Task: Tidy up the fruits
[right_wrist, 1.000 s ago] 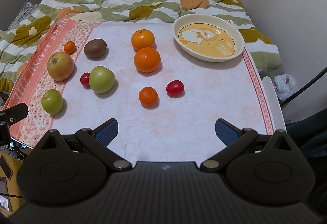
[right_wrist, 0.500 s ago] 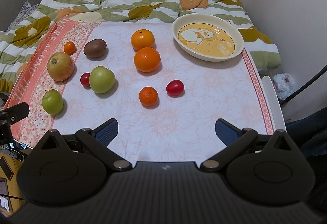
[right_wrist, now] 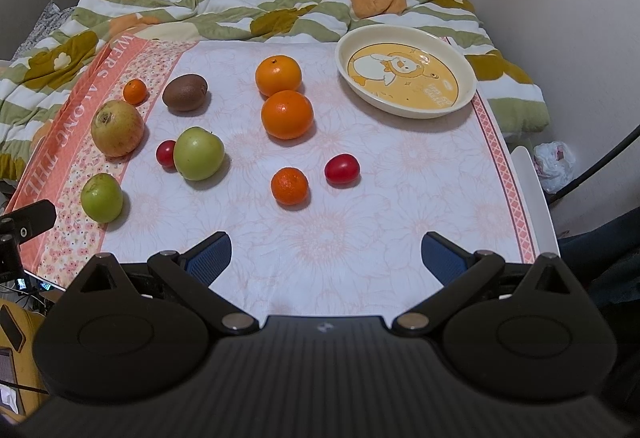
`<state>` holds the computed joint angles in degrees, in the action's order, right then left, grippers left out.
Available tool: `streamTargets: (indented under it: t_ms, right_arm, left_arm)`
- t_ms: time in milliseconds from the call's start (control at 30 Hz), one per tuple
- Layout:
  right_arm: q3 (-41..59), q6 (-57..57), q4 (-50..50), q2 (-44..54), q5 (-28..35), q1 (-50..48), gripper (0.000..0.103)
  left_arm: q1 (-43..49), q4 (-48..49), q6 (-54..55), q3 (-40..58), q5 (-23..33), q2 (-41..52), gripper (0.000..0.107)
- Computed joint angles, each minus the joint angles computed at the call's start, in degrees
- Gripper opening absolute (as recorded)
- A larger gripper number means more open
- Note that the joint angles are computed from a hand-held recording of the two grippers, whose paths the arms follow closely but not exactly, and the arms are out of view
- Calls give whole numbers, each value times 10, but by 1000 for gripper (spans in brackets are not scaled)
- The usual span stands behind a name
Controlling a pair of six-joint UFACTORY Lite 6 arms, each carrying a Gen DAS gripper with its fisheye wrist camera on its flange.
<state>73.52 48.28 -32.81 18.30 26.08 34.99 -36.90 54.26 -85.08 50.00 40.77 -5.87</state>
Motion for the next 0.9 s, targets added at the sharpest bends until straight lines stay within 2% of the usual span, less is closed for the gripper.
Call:
streamTargets:
  t_ms: [433,900]
  right_arm:
    - [-4,-19,19,-4,2,-2,103]
    - [60,-199,141,69,4,-49,103]
  left_arm:
    - [5,-13,7,-9,2,-10,103]
    - [0,-32,-23,32,10,64,103]
